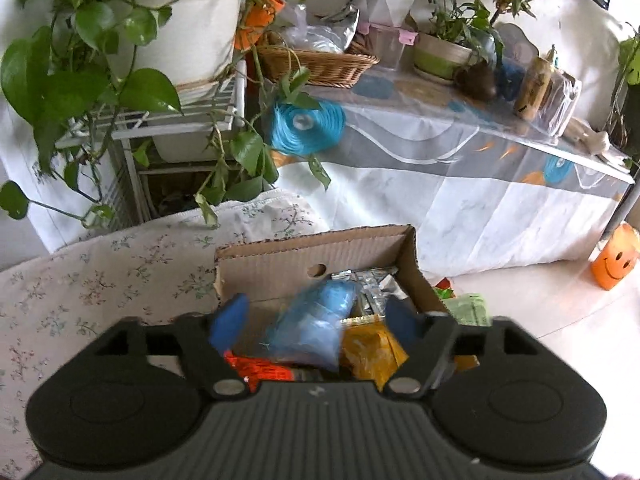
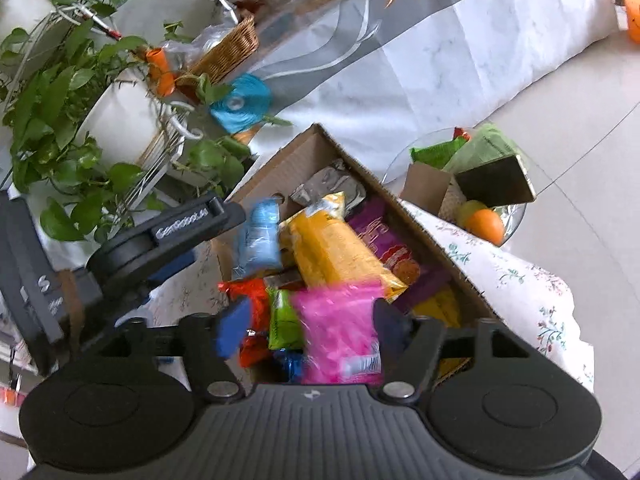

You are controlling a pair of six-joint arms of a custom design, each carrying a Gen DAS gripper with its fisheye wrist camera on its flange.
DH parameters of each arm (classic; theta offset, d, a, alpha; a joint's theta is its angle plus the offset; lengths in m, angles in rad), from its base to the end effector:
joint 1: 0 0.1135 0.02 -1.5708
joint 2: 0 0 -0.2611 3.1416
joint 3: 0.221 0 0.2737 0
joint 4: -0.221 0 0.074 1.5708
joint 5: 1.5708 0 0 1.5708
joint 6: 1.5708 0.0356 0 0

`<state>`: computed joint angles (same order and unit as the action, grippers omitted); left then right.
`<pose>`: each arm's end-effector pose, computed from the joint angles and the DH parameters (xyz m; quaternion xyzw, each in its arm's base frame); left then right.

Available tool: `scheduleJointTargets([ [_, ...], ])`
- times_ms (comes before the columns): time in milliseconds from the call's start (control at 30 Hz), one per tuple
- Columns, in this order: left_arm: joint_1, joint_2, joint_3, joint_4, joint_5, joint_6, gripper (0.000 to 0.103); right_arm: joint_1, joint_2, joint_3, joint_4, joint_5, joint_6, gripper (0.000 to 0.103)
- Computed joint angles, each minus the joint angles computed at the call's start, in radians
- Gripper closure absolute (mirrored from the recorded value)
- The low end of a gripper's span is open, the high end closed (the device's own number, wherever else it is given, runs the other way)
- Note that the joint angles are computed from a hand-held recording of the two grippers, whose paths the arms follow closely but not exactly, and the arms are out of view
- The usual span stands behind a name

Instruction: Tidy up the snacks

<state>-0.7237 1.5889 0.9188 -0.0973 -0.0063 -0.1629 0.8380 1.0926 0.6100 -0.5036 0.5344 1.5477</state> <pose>0.2625 -0.2317 0.1796 0.2535 0.8848 -0.1651 0.3544 0.1620 0.1529 0.1873 0.3923 0.8396 0.1650 0.3375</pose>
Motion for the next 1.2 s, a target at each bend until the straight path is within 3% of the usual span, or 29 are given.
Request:
scheduleJointTargets([
  [233,-0.025,-0.054,-0.028,-0.048,-0.071,0.065,0.012,-0.001,0.012,0.020,-0.040,0.023,0.003,0.018],
  [1200,0.040,-0.194,-0.108,-0.238,-0.135,0.018,0.004,-0.054,0.164,0.161,-0.222,0.076,-0.119,0.005],
])
